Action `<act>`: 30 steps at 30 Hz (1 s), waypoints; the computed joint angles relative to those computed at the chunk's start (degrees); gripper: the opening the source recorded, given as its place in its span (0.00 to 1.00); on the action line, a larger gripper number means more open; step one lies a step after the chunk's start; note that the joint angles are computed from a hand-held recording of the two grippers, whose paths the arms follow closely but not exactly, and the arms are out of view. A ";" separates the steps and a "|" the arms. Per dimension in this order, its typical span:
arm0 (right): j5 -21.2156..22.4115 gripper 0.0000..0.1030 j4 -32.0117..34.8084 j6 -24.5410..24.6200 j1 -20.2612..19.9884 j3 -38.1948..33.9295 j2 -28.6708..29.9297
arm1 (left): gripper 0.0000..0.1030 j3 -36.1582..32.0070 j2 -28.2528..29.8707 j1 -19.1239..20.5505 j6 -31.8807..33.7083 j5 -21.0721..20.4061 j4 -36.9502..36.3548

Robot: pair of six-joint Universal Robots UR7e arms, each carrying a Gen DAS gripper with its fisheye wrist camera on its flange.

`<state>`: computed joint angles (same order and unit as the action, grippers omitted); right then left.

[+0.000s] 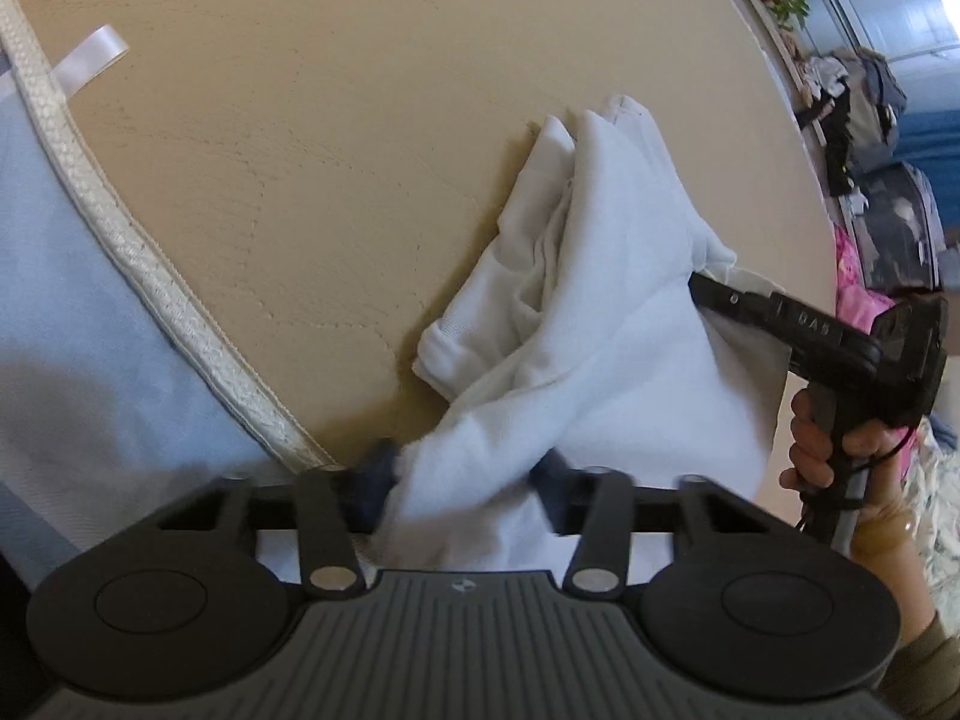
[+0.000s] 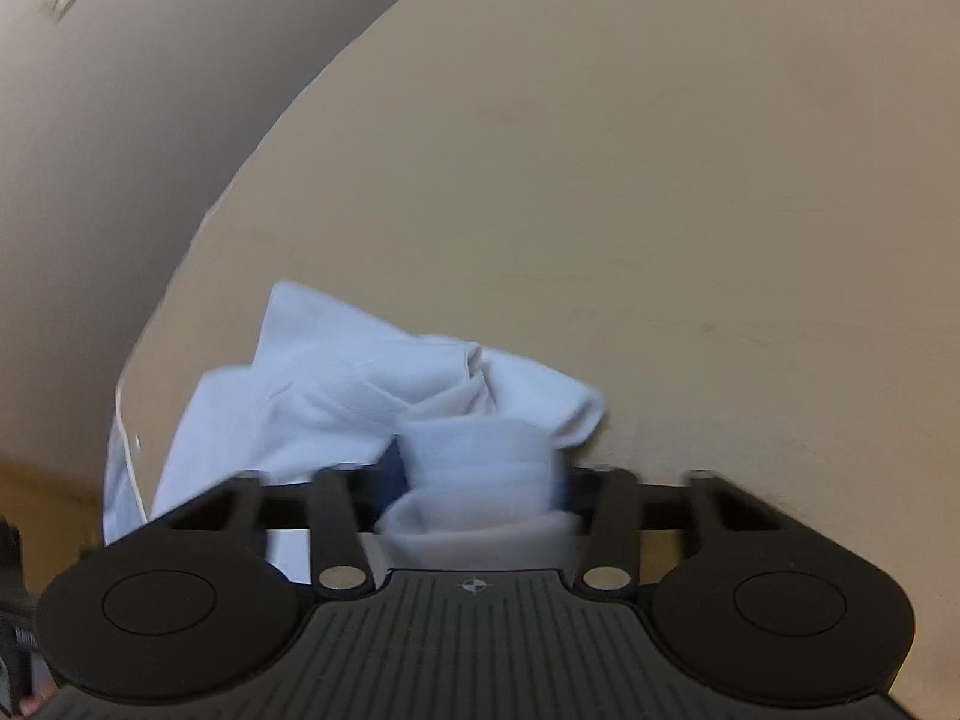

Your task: Fold small clothes

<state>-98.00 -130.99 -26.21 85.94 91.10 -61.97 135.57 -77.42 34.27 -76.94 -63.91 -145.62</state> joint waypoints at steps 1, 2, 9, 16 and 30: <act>-0.43 0.33 0.03 -1.14 0.39 0.14 -0.07 | 0.30 -0.70 0.01 -0.13 0.38 -0.11 1.00; -1.12 0.32 -0.43 -1.47 0.82 0.42 -0.20 | 0.27 -1.81 0.07 -0.30 1.18 0.04 2.81; -3.22 0.28 -7.92 -0.51 2.04 4.10 -3.82 | 0.23 -13.29 4.90 2.41 14.21 0.88 14.28; -0.12 0.28 -31.87 18.94 -8.82 23.32 -20.15 | 0.23 -47.75 32.87 8.50 42.89 0.83 25.18; 0.07 0.40 -67.58 35.11 -16.78 49.29 -28.04 | 0.85 -66.74 45.77 6.82 46.72 13.02 37.16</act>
